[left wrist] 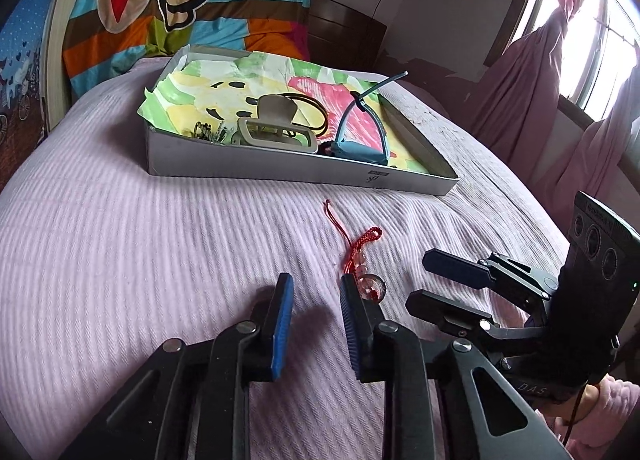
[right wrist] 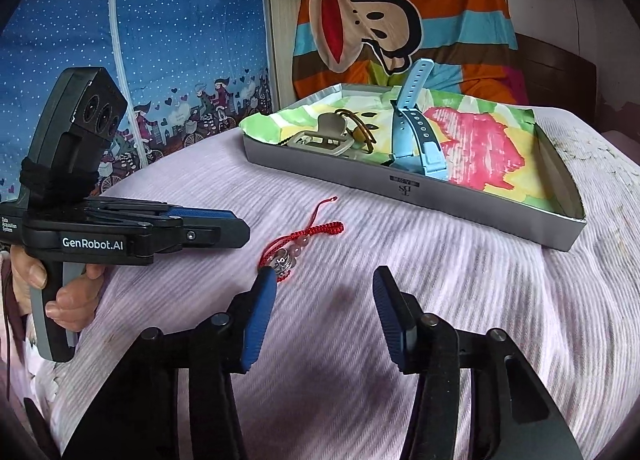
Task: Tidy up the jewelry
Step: 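Grasp the red beaded string with the left tool while the right tool grasps a small silver ring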
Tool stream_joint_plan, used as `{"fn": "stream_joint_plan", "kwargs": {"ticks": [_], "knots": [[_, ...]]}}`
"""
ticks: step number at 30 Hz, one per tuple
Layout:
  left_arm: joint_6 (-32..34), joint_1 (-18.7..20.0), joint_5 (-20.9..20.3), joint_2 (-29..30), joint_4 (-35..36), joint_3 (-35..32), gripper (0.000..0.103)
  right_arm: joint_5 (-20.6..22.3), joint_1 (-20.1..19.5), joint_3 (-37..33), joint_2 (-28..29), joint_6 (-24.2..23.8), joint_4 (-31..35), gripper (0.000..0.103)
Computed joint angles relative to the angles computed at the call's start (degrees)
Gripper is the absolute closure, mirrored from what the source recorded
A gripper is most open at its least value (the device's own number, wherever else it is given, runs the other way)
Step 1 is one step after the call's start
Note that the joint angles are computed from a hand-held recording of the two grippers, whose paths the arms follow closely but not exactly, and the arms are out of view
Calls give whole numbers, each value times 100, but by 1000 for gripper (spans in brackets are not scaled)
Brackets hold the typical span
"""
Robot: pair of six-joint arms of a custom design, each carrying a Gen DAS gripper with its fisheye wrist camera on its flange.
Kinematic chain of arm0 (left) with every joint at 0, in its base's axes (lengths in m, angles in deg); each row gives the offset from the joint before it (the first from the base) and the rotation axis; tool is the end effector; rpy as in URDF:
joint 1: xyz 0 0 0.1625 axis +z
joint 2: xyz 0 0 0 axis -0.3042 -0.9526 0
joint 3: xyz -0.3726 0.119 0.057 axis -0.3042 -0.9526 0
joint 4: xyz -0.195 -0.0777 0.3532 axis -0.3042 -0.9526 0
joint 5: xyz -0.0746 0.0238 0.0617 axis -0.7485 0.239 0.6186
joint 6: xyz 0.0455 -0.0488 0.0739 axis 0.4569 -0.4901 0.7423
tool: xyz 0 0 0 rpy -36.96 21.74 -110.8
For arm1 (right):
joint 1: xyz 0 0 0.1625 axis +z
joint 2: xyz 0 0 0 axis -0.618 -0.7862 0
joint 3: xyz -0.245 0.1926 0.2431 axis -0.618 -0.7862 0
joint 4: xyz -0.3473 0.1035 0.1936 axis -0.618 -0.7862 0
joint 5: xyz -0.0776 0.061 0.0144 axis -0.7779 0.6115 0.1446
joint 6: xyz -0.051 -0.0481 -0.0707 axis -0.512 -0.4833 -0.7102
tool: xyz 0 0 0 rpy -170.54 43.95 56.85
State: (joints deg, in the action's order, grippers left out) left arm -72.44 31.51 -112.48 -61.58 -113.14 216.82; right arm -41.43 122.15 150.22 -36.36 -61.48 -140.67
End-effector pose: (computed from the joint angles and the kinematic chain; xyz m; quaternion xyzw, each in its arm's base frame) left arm -0.1755 -0.2570 0.0723 0.1304 0.9024 -0.3707 0.1766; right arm 0.1071 -0.2993 0.1326 0.4337 -0.8487 0.2661 0.1439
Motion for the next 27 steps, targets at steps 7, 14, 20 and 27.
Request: {"fn": "stream_joint_plan", "kwargs": {"ticks": [7,14,20,27], "knots": [[-56,52,50,24,-136,29,87,-52,132,-129,124,40,275,73],[119,176,9,208,-436,-19,87,-73,232,-244,251,135,407,79],[179,209,-3,270,-545,-31,87,-228,338,-363,418,249,441,88],[359,212,-76,433,-981,16,87,-294,361,-370,440,277,450,97]]}}
